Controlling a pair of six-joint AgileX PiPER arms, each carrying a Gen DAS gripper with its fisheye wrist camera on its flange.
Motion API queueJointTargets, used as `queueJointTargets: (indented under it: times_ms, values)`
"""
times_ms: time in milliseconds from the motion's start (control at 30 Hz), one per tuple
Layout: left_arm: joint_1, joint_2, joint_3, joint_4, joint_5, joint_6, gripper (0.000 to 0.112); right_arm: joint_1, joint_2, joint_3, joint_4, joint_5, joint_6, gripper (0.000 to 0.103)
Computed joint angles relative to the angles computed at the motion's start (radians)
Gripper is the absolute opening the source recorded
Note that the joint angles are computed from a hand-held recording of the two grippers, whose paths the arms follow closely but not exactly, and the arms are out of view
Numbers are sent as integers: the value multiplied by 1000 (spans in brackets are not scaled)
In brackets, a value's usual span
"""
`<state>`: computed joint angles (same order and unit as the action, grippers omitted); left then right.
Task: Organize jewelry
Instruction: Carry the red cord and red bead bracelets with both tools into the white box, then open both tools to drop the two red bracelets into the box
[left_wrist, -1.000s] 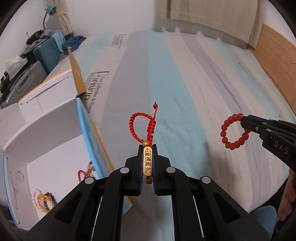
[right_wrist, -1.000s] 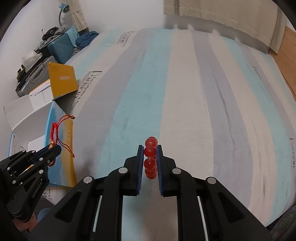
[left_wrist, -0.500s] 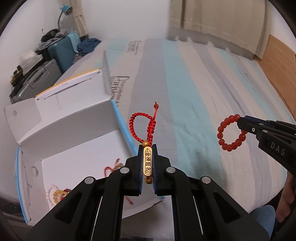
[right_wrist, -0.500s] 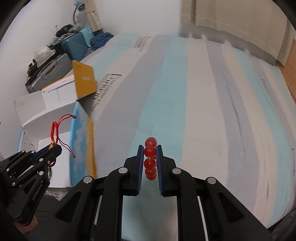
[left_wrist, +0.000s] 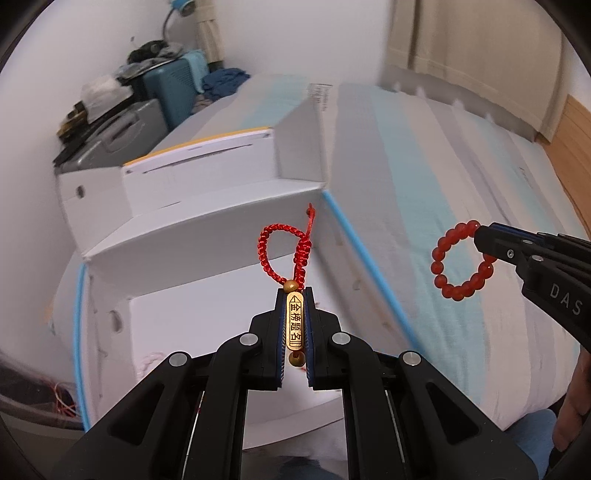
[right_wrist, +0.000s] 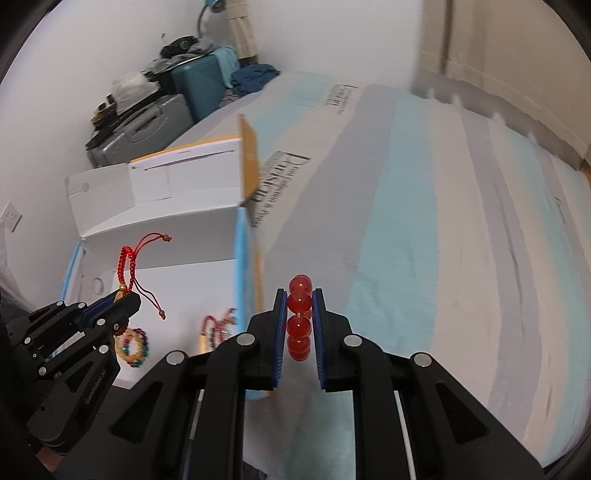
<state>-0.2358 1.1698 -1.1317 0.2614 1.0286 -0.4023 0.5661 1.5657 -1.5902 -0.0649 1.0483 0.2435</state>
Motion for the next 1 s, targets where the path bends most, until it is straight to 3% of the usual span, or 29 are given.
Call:
queueJointTargets:
  times_ms: [567,867,1000]
  values:
    - [597,-92,141,-310,-54,543,7,249,205,-171,-56,17,105,13]
    - [771,-34,207,-397,-89,710,7,288,302,-191,-57,14,127,13]
    - [791,-7,241,-394,-116,725,7,287,332,-181,-53,7,130,13]
